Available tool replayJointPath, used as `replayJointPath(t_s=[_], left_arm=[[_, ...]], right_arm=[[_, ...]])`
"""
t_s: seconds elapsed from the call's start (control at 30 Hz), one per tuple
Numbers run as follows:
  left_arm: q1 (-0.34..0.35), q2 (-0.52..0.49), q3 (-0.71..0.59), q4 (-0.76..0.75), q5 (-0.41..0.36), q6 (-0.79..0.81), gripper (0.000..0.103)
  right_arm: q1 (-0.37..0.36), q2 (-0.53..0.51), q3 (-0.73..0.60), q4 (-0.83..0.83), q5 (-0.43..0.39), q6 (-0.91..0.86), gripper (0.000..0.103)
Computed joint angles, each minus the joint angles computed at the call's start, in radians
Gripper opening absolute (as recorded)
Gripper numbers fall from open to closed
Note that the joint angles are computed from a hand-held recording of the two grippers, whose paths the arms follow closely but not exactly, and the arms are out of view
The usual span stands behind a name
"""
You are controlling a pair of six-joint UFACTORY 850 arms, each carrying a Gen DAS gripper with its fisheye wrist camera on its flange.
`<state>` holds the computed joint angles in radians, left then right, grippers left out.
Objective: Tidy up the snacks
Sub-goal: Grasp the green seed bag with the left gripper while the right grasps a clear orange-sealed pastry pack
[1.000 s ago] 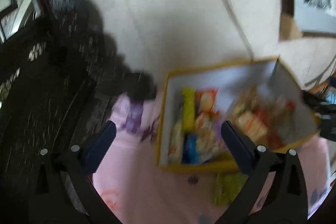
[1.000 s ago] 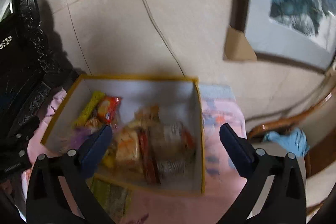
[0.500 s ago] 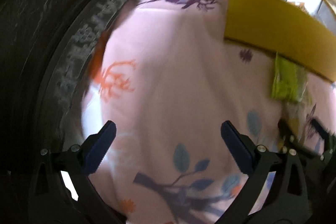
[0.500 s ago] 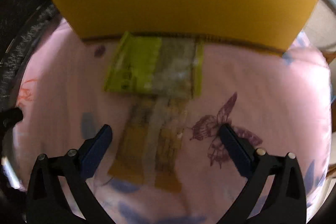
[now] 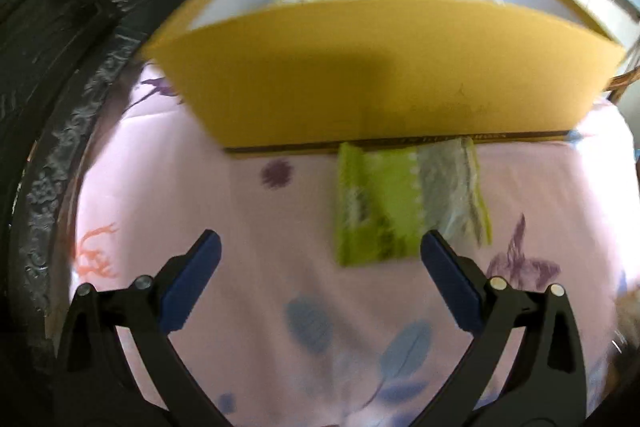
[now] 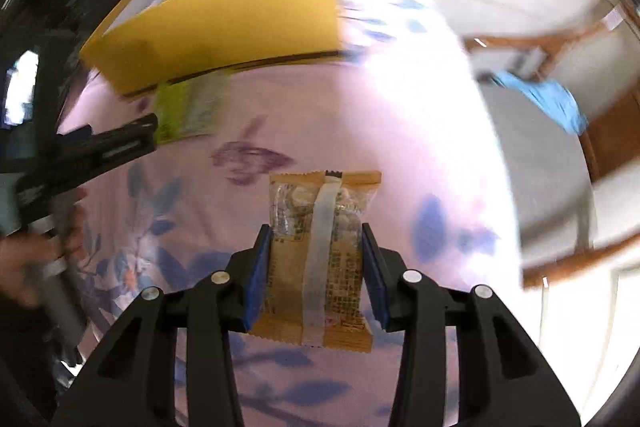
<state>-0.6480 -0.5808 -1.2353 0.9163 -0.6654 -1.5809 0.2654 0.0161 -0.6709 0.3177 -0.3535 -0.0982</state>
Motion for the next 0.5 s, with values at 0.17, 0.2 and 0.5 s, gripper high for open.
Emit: replayJointPath(t_s=[0.17,0.2,0.5], left_arm=[[0.032,-0.084,-0.053,0.045,0.188,-0.112,0.101],[0.03,-0.089,-0.046,0.096,0.206,-0.17,0.101],[0.069,0.014,0.051,-0.029,0.359,-0.084,0.056]], right_arm=[[-0.063,0.023,0.017,-0.105,-0.015,0.058,0.043],[-0.071,0.004,0.005,-0.095,-0.021,0.029,0.043],[-0.069,-0.062,-0.068,0.148,-0.031,-0.272,0.043]])
